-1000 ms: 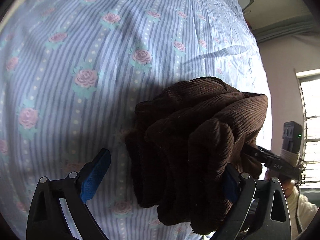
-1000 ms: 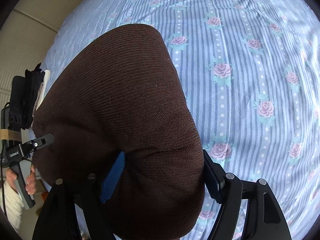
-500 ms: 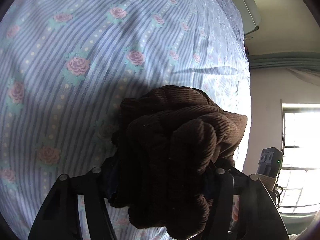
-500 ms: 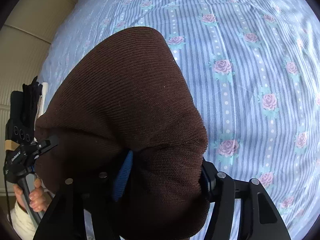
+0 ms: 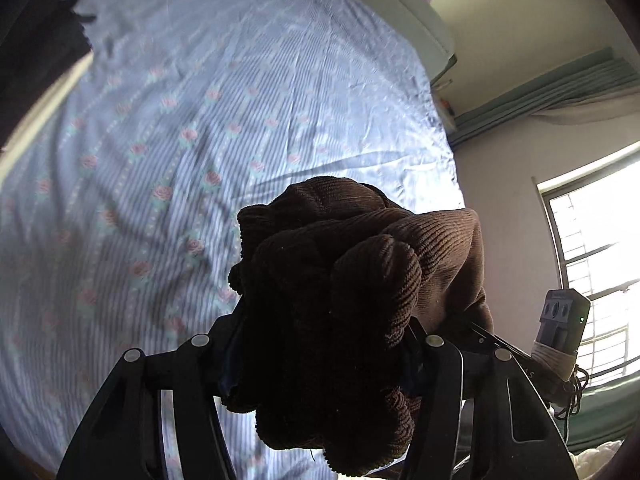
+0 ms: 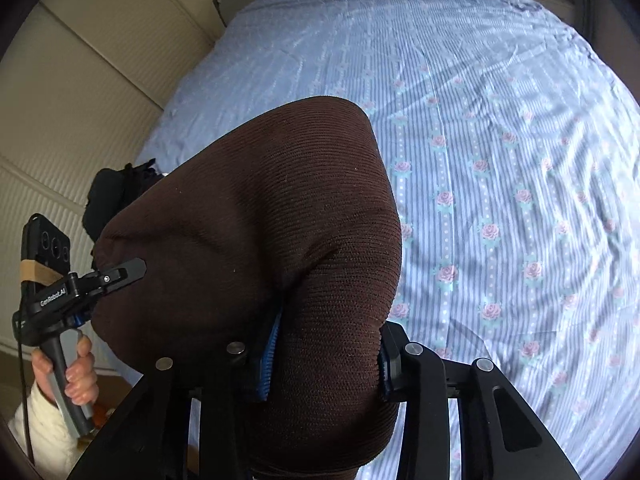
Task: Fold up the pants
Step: 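Carry the folded pants with both tools toward the stack of dark clothes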
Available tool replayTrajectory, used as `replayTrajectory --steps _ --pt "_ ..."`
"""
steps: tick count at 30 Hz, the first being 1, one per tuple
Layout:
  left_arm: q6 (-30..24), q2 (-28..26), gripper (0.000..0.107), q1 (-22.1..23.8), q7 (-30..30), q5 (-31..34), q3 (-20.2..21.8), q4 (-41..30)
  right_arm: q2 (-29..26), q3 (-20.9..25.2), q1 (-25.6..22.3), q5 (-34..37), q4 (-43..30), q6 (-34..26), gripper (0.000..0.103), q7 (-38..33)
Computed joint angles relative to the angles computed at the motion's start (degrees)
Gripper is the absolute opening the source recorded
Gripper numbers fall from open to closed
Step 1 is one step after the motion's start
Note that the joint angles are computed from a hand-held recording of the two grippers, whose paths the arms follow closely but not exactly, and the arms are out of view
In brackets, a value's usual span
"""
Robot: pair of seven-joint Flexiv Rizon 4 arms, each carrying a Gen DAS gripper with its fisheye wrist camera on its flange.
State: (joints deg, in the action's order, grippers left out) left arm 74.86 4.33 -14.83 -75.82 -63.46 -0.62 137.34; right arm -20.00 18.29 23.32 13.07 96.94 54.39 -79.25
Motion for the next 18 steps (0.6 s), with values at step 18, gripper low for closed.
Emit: replayTrajectory --steps 18 --pt "-18.25 41.75 0.057 12.63 -40.51 52.52 5.47 7.26 19.57 2.88 7.95 5.53 8.55 7.08 0.039 -4.01"
